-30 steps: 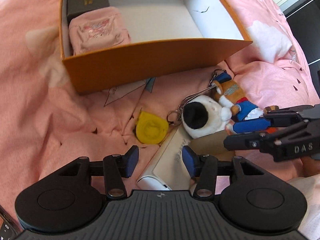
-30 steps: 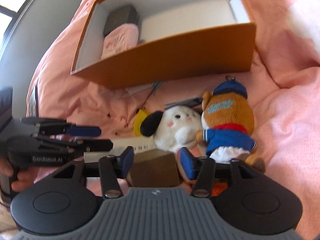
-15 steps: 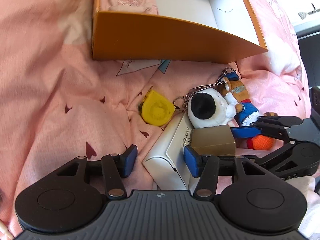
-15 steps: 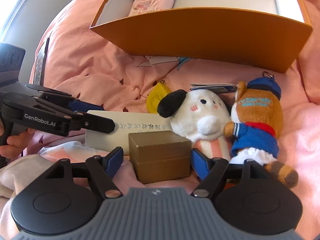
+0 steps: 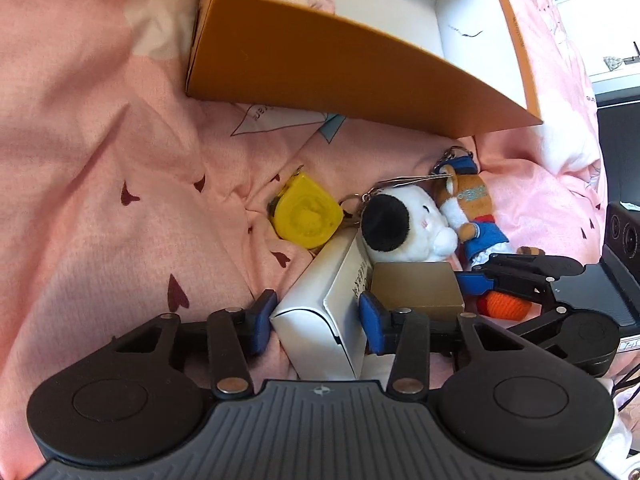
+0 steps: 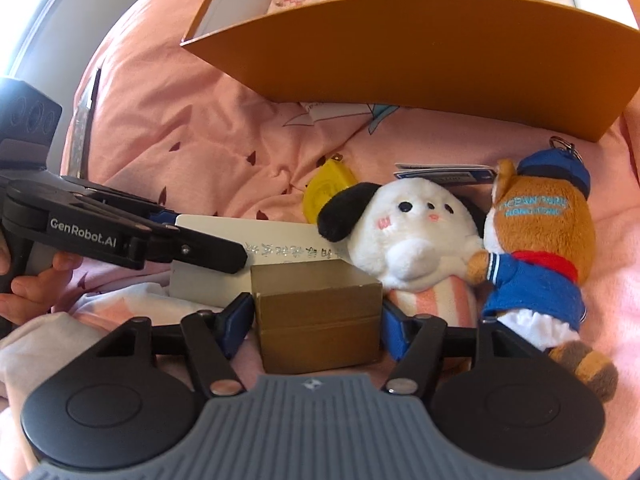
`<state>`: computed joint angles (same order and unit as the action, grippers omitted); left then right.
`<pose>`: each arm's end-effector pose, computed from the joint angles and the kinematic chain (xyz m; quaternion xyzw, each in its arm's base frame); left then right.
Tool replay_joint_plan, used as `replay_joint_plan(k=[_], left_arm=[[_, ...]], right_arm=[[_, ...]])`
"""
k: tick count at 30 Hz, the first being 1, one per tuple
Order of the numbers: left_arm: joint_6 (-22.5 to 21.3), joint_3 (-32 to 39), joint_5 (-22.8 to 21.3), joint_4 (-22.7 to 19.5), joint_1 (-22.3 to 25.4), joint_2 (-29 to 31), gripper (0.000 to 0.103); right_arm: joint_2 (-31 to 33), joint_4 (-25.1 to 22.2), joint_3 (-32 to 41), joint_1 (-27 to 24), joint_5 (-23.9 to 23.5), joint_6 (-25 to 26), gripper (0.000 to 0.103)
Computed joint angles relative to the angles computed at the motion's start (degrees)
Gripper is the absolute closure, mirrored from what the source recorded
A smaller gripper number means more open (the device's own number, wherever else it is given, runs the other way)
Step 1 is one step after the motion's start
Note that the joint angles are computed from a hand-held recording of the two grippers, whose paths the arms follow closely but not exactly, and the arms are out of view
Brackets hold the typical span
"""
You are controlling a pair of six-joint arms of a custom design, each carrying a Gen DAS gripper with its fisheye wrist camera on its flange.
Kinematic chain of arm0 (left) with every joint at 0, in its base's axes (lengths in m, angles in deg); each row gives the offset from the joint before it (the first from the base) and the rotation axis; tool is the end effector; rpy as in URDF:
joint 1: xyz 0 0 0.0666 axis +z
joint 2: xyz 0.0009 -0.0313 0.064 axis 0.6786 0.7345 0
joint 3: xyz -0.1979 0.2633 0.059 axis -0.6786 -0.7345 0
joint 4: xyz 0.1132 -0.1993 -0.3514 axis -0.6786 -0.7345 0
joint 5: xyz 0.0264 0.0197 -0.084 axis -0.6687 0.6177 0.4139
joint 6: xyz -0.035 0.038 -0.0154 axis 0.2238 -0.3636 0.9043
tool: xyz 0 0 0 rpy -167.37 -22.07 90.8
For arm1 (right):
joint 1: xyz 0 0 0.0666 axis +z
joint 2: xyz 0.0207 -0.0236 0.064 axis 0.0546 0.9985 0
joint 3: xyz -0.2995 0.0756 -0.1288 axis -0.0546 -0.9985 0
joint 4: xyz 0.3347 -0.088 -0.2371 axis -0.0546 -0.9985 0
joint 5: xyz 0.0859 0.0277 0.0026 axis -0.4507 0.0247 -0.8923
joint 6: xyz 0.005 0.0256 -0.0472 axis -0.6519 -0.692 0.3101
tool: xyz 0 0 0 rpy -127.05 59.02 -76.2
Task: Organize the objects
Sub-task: 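Grasp the long white box with the left gripper while the right grasps the brown cube box, then carry the white box and brown cube box into the shoebox with both grippers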
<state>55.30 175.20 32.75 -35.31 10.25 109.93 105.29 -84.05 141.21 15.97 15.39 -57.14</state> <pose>0.5045 -0.3403 0.3610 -0.1775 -0.9567 0.2265 0.0436 0.4039 0.1104 0.3629 -0.0475 0.9543 0.2872 0.0673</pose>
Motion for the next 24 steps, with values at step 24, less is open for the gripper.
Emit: replay_joint_plan(k=[24], left_arm=[[-0.1,2.0,-5.0,9.0,-0.6,-6.6,0.069]], right_arm=[[-3.9,2.7,3.9,-4.6,1.5,-1.0,0.038]])
